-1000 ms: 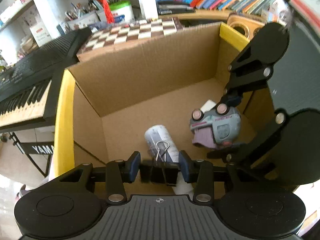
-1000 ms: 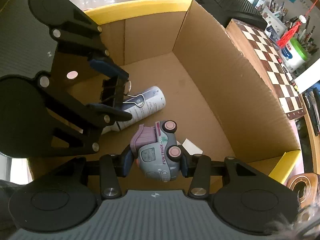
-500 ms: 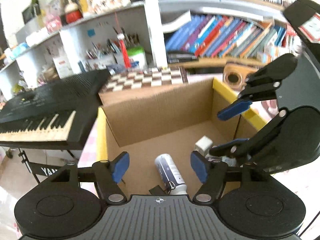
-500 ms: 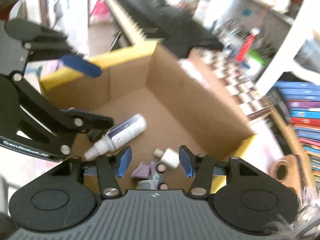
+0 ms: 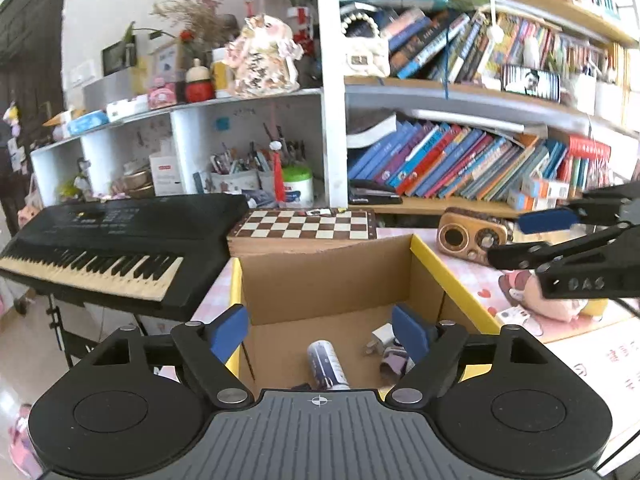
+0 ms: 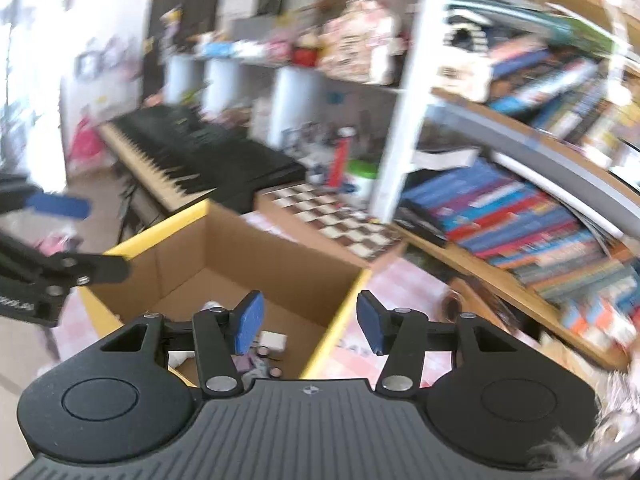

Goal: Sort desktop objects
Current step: 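Open both grippers to drop the clip and truck into the yellow box, then move both open grippers back from the box toward the plush pig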

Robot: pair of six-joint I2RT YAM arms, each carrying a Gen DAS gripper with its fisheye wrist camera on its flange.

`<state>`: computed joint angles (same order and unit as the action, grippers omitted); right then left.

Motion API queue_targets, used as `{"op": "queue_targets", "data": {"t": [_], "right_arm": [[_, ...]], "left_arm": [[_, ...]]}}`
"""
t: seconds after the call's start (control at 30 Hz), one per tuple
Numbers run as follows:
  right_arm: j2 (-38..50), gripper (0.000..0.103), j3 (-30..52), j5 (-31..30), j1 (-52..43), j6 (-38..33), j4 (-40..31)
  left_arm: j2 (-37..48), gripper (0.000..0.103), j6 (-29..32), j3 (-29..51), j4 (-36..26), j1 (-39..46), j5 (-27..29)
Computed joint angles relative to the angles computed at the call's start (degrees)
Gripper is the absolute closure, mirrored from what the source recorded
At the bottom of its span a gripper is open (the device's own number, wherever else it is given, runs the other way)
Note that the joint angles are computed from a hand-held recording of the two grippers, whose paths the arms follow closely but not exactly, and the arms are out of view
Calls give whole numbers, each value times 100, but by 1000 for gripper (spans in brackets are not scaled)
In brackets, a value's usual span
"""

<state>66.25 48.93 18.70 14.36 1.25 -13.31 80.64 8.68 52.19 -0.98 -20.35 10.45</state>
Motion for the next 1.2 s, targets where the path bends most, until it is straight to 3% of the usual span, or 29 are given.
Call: {"op": "queue_targets", "data": {"t": [0.3,0.57,0.87,1.2], "right_arm": [[-1213,53,-825,2095,1202,1728,-652],[-1226,50,-825,3544,2874,4042,-2417],[-298,50,-396,4097,4498,7109,-4465],[695,47,-45,3876,5603,9328,-5802]], "left_arm": [[-967,21,-361,-883,142,217,97],[-1664,20,-230,-1425,-125,448,420],[-2352,20,19,-1955,-567,551,691],[-2893,20,330,-2370,-1012,429,808]]}}
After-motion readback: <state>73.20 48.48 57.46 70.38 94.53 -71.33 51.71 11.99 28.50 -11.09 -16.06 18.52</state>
